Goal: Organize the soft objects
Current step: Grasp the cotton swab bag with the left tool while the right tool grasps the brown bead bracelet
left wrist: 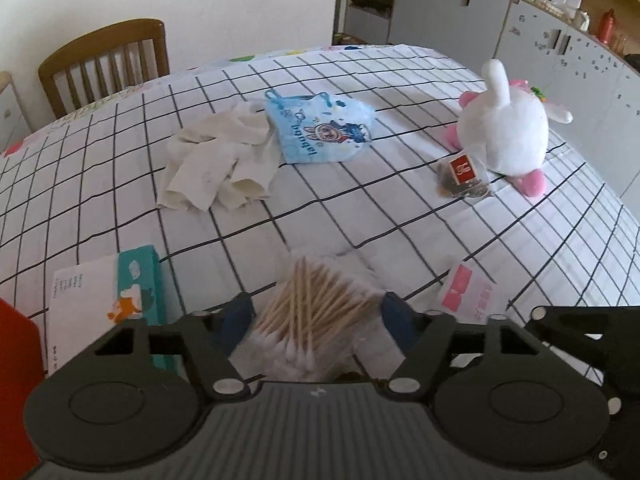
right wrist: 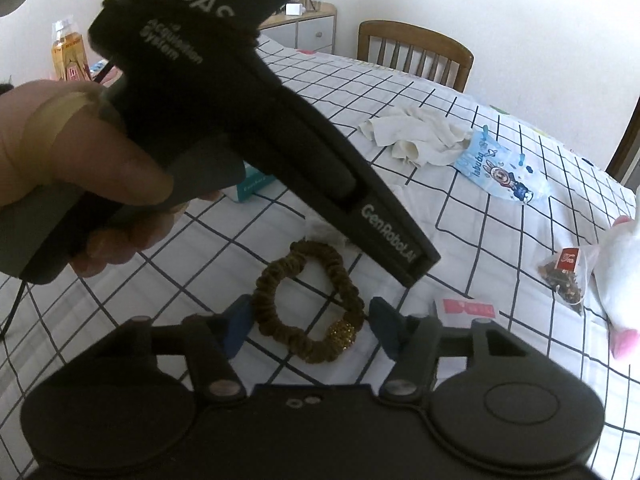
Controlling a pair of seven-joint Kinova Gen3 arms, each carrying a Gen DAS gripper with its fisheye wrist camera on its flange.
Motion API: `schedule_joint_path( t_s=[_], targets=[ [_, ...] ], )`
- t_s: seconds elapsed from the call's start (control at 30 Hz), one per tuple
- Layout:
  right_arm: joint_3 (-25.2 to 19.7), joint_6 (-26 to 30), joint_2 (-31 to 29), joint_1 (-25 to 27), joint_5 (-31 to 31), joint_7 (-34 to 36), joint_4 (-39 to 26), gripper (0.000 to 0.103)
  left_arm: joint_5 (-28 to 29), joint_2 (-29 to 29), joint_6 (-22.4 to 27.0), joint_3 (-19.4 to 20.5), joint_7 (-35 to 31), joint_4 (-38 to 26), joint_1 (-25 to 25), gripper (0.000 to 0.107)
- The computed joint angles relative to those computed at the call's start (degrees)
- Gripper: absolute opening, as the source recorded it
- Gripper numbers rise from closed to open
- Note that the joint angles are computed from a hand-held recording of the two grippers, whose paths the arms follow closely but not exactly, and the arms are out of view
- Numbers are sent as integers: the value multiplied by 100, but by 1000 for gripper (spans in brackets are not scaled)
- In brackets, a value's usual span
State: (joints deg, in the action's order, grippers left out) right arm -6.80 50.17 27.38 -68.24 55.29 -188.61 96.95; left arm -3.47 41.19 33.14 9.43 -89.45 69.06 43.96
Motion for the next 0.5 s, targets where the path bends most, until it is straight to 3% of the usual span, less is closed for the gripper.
schedule_joint_path(
  t_s=[0.5],
  targets=[
    [12, -162, -142, 41, 57, -414, 196, 24, 143, -47, -21, -30, 149, 39, -64, 42]
  ],
)
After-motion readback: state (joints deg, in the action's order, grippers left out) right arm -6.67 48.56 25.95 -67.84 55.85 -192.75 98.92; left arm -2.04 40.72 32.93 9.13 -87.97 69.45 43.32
